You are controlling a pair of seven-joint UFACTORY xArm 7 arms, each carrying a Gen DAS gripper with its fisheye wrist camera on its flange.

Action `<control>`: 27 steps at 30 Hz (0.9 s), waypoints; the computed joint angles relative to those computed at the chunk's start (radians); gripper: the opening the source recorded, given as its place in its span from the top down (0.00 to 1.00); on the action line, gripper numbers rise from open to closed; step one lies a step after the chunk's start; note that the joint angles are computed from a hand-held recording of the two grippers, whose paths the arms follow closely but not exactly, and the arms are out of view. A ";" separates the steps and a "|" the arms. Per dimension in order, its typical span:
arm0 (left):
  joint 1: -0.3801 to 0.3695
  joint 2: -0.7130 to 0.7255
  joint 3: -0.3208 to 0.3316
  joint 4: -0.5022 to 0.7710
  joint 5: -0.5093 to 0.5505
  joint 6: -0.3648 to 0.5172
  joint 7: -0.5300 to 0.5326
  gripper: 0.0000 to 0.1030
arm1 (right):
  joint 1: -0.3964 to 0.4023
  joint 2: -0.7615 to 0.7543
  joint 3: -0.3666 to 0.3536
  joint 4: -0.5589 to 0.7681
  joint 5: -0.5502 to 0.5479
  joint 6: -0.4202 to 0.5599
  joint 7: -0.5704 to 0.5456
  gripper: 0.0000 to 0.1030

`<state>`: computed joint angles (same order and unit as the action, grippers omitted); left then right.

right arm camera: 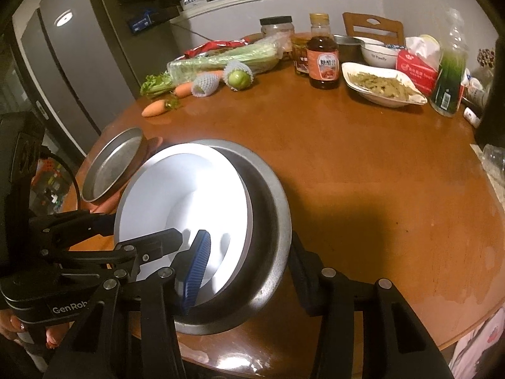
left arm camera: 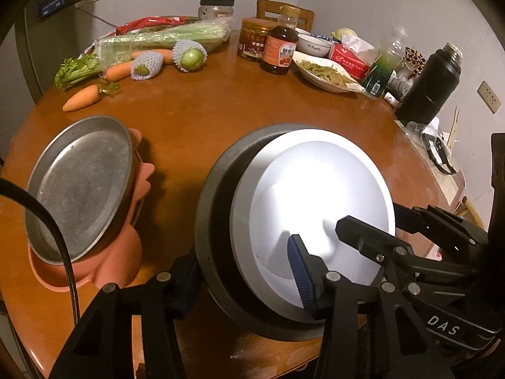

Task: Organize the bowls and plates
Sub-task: 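Carry the steel bowl with both tools toward the grey pan stack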

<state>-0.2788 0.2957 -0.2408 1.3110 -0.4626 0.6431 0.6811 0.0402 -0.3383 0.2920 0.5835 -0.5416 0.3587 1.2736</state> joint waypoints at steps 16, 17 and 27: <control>0.030 -0.044 0.028 0.021 -0.007 -0.056 -0.012 0.51 | 0.004 0.085 -0.002 0.144 -0.100 -0.017 -0.005 0.52; 0.032 -0.044 0.030 0.023 -0.005 -0.063 -0.015 0.51 | 0.009 0.094 -0.005 0.155 -0.105 -0.017 -0.006 0.52; 0.064 -0.023 0.040 0.067 0.011 -0.072 -0.045 0.51 | 0.065 0.189 -0.048 0.279 -0.179 -0.016 -0.003 0.52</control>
